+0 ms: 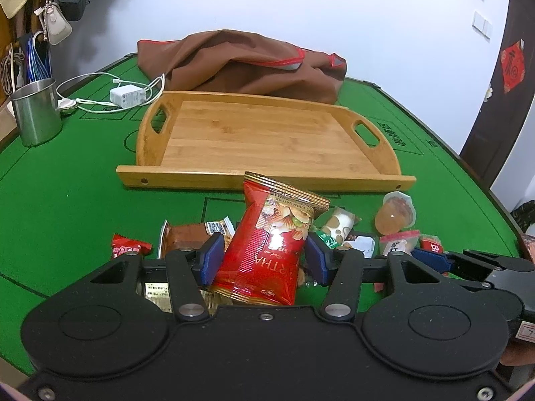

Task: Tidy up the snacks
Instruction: 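Carry the red nut bag with the left tool while the right tool carries the pink packet over the tray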

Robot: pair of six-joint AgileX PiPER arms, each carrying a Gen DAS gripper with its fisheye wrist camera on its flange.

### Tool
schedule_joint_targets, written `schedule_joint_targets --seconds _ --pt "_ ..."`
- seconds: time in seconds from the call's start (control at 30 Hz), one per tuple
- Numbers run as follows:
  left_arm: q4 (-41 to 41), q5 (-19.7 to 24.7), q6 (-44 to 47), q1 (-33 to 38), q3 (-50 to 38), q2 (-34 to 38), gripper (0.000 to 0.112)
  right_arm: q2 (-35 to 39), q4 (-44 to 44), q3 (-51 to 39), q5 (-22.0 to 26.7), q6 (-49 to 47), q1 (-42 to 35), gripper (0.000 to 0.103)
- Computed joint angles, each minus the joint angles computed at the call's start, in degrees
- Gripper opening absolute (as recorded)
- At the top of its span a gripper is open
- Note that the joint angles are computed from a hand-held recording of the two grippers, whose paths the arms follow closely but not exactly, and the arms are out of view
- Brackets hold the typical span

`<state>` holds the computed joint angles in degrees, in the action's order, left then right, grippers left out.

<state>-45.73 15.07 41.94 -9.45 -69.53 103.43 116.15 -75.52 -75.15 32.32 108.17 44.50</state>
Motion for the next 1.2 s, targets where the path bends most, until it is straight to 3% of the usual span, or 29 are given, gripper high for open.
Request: schedule_joint_targets --seconds 0.33,0.47,0.77,1.03,1.2 --pt "3.7 3.1 -3.7 1.0 -5.0 2.1 0.05 -4.1 -3.5 2.7 -0.1 4.2 -0.8 0.039" --pt "7.5 3.8 -7.7 1.3 -8.9 3.8 0.05 -5.5 -3.6 2.5 -2.3 4.2 -2.8 0.039" --pt "16.3 12.4 -20.4 2.4 -26.2 12.4 0.05 -3.2 8.2 -6.0 -7.4 -11.7 -8.9 0.039" --pt "24.0 25.2 -32.5 2.3 -50.1 25.3 0.05 3.3 32.0 -20.0 -6.9 -37.5 -14.0 0.039" --pt "27.6 39.7 -41.1 2.3 -77.5 39.7 0.05 10.3 45.6 -33.3 -0.7 -52.7 -16.5 0.039"
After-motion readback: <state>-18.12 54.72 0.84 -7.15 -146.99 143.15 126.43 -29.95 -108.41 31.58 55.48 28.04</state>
